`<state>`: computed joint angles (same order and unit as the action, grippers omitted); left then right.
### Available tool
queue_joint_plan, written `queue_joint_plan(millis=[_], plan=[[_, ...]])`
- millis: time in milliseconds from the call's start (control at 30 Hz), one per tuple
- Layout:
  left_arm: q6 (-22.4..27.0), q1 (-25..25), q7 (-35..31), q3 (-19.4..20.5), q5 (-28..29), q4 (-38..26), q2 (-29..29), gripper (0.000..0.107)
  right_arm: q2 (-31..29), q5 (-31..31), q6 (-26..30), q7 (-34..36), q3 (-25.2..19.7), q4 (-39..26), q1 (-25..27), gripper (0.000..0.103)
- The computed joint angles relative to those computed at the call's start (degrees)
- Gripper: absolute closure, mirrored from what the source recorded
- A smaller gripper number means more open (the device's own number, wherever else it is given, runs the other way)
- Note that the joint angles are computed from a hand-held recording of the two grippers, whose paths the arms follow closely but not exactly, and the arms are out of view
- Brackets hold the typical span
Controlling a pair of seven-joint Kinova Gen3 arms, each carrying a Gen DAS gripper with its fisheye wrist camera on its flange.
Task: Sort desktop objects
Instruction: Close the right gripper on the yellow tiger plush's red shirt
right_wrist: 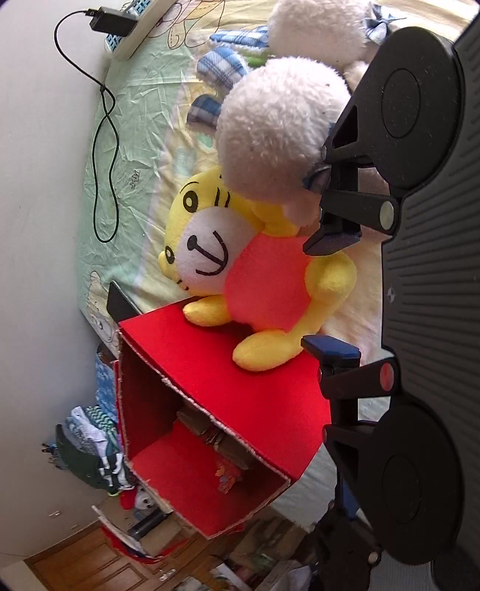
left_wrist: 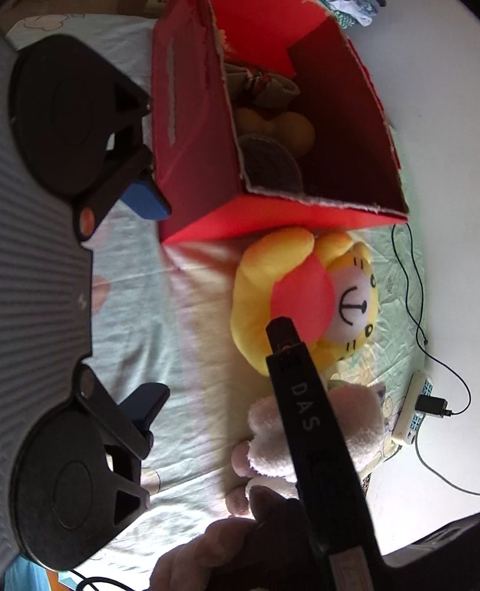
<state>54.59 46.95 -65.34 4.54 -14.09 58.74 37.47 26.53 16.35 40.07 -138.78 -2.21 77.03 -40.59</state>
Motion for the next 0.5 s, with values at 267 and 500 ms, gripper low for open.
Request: queue_joint_plan(millis=[267, 500], plan=[[-1.42, -1.98, 1.50, -0.22, 0.32, 3.50, -2.05, 0.011, 3.22, -1.15, 5.85, 6.49, -0.70, -5.54, 0.21, 0.086], [-2.24, -4.33, 0.66, 0.90, 2.05, 4.98, -3.75, 0.011, -3.48, -7.02, -0.96, 9.26, -4.58, 3.44, 3.61, 0.089]])
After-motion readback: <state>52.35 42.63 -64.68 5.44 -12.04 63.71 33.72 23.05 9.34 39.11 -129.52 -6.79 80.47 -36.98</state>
